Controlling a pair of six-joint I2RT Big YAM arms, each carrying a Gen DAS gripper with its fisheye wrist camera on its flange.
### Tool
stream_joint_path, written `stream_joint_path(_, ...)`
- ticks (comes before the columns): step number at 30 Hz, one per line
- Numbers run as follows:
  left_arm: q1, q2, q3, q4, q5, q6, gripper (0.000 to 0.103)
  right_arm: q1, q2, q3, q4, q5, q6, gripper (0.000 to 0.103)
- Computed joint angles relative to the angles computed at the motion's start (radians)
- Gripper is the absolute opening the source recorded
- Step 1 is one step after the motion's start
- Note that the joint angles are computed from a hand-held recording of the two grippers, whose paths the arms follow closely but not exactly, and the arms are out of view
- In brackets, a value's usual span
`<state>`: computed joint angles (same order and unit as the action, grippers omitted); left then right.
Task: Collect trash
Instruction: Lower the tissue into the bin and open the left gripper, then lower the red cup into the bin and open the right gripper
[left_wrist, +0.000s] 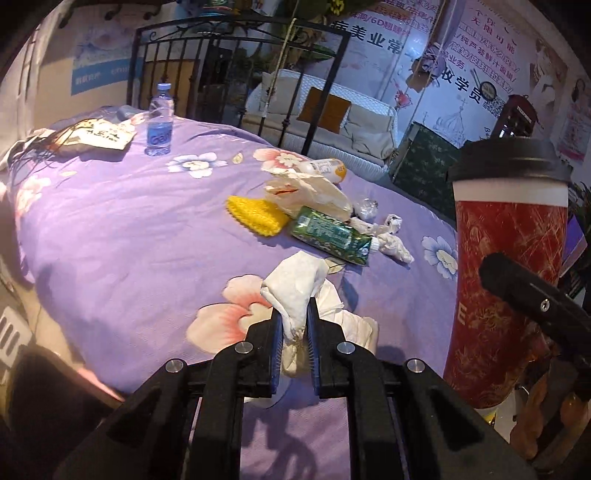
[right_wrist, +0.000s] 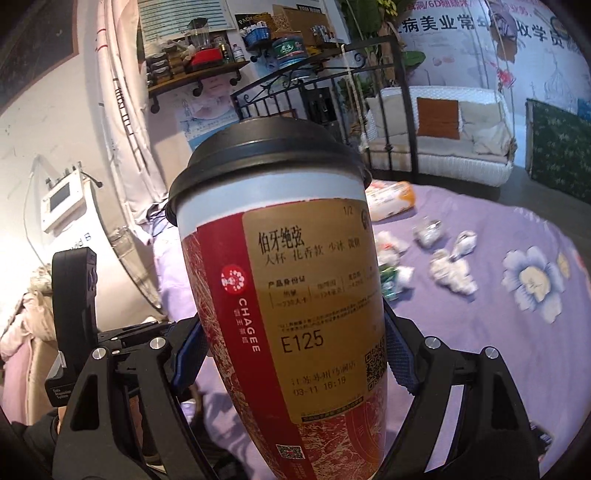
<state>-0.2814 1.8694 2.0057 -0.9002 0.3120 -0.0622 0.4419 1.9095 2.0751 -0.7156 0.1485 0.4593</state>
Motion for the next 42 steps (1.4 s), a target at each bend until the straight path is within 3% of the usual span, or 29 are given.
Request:
stream_joint_path(14,0.19,-0.141,-0.244,-0.031,-0.139,-0.064,0.012,0.092,0.13,0.136,-0.031,-0.098,-0.022,0.08)
stream_joint_path(22,0.243,-0.123,-0.299,-0.115,-0.209,-0.084,0.012,0.112,0.173,0.199,-0.061,-0.11,-0.046,0.08)
stream_joint_path(26,0.242,-0.071,-0.266,-0.189,-0.256,-0.089,0.012,0.114,0.18,0.208,-0.07,-0.116,-0.04,0.081)
stream_joint_path(28,0.24,-0.025,-0.222,-0.264,-0.27,-0.076,0.012,0.115,0.178,0.204,-0.071,-0.115,-0.039,0.081)
stream_joint_path(30,0.237,0.007,-0.196,-0.313,-0.276,-0.071,0.02,0.114,0.182,0.21,-0.077,-0.117,-0.039,0.081)
stream_joint_path(32,0.227,0.021,-0.188,-0.331,-0.31,-0.052,0.038,0.115,0.183,0.209,-0.08,-0.117,-0.038,0.08)
stream_joint_path(33,0.221,0.026,-0.184,-0.339,-0.337,-0.051,0.06,0.114,0.184,0.21,-0.082,-0.12,-0.038,0.08)
stream_joint_path(34,0.22,0.024,-0.19,-0.331,-0.343,-0.054,0.068,0.114,0.186,0.213,-0.085,-0.123,-0.038,0.08)
stream_joint_path(39,0.24,-0.006,-0.218,-0.282,-0.273,-0.103,0.071,0.11,0.215,0.257,-0.104,-0.164,-0.031,0.081)
stream_joint_path(42,0.245,-0.048,-0.255,-0.21,-0.285,-0.145,0.072,0.108,0.262,0.33,-0.131,-0.229,-0.03,0.081)
